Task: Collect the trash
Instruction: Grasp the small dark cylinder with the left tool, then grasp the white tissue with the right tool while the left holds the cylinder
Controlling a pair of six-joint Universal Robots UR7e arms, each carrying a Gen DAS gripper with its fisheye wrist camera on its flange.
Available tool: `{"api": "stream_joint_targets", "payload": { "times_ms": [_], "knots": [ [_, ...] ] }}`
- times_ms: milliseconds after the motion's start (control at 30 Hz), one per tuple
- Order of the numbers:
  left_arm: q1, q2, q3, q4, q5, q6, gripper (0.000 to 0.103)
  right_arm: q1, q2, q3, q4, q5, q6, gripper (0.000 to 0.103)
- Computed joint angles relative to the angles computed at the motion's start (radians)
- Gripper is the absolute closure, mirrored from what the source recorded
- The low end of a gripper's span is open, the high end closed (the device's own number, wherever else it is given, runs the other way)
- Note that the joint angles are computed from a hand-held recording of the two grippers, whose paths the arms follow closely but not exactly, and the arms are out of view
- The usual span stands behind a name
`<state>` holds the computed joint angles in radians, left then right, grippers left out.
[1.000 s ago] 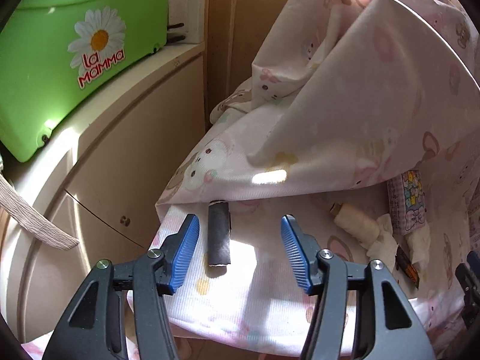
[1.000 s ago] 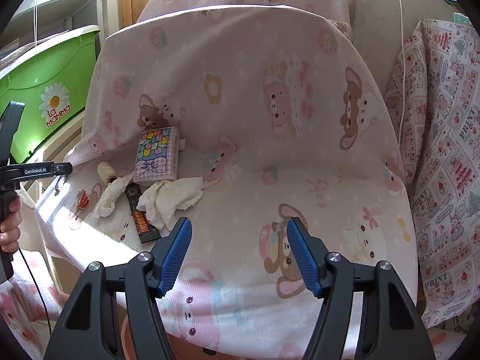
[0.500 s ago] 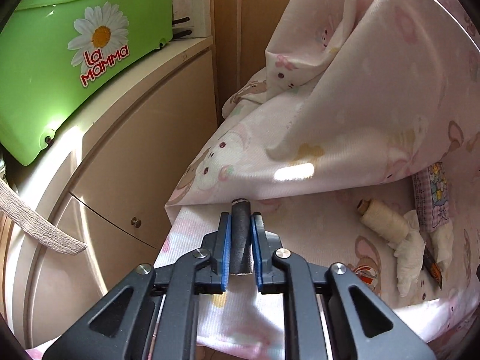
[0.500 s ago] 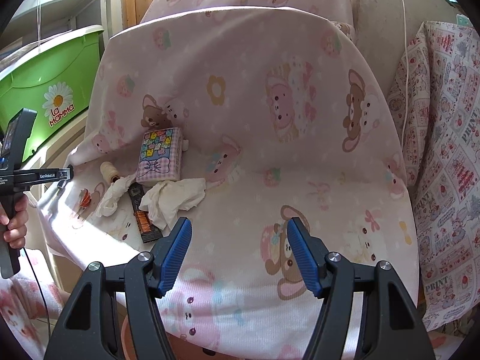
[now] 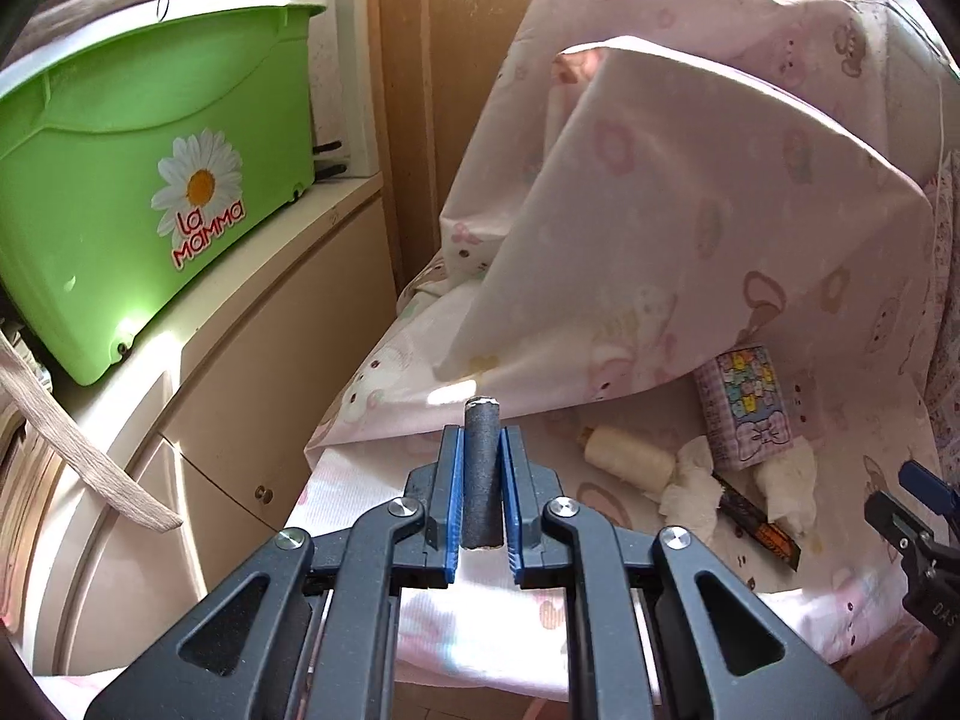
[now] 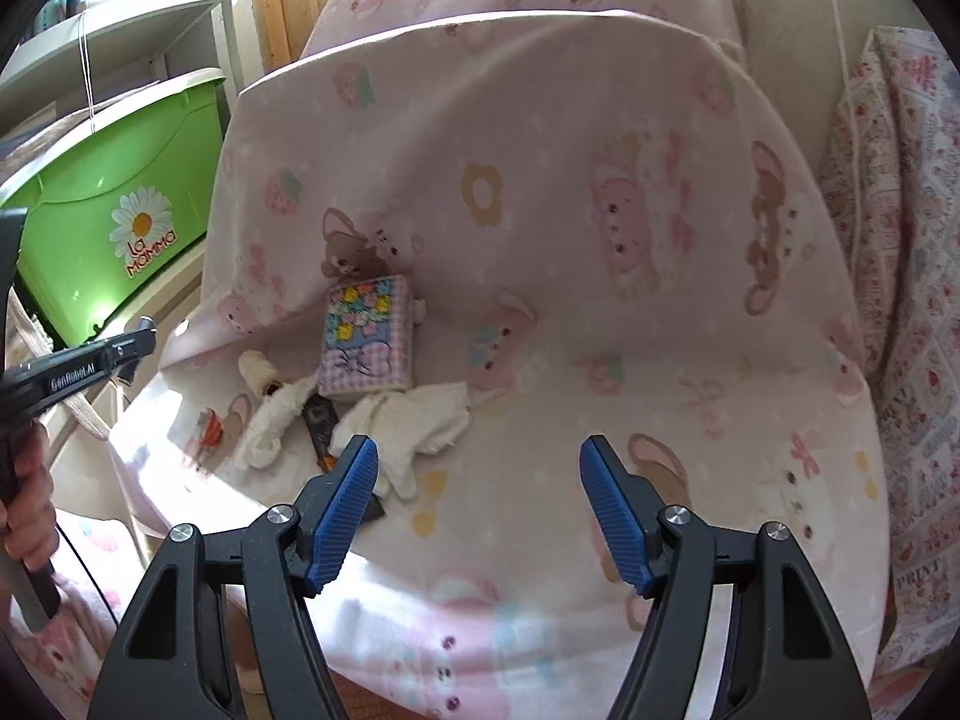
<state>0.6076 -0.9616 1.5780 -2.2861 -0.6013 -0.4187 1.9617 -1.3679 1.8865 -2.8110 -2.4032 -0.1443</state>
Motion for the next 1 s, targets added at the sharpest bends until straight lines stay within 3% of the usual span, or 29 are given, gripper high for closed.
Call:
{"api": "stream_joint_targets", "payload": {
  "times_ms": [33,133,200,433,533,633,767,867,933,1000],
  "knots": [
    [-0.009,0.01,0.005,-0.024,0.023,0.026,0.091,-0.005,0.006,-0.012,0.017,0.013,0.017,0.031],
    [-0.047,0.04,0.047,-0.173,0.179,0.085,0.091,-0.024,0.028,-0.05,0.099,0.058,0.073,0.031],
    [-0.046,0.045,0.042,-0.219,0.15,0.129,0.091,-0.03,0.049,-0.068,0.129,0.074,0.077,0.031],
    [-0.014,0.045,-0.016,-0.069,0.089,-0.032,0.091,-0.037,0.121,-0.101,0.118,0.018,0.034,0.031],
    [-0.004,0.04,-0.026,-0.074,0.037,-0.013,0.091,-0.048,0.132,-0.109,0.129,0.022,0.054,0.031],
    [-0.009,0.051,-0.027,-0.128,0.082,0.033,0.091,-0.051,0.146,-0.111,0.116,0.009,0.046,0.031],
    [-0.001,0.05,-0.035,-0.096,0.067,-0.009,0.091,-0.051,0.161,-0.116,0.112,-0.001,0.028,0.034],
    [0.004,0.055,-0.039,-0.065,0.074,-0.036,0.091,-0.052,0.167,-0.115,0.09,-0.005,0.015,0.04],
    [0.004,0.06,-0.038,-0.072,0.086,-0.025,0.091,-0.052,0.164,-0.107,0.078,0.008,0.007,0.05],
    [-0.001,0.063,-0.034,-0.082,0.103,-0.003,0.091,-0.049,0.16,-0.1,0.086,0.033,0.006,0.073]
  ]
}}
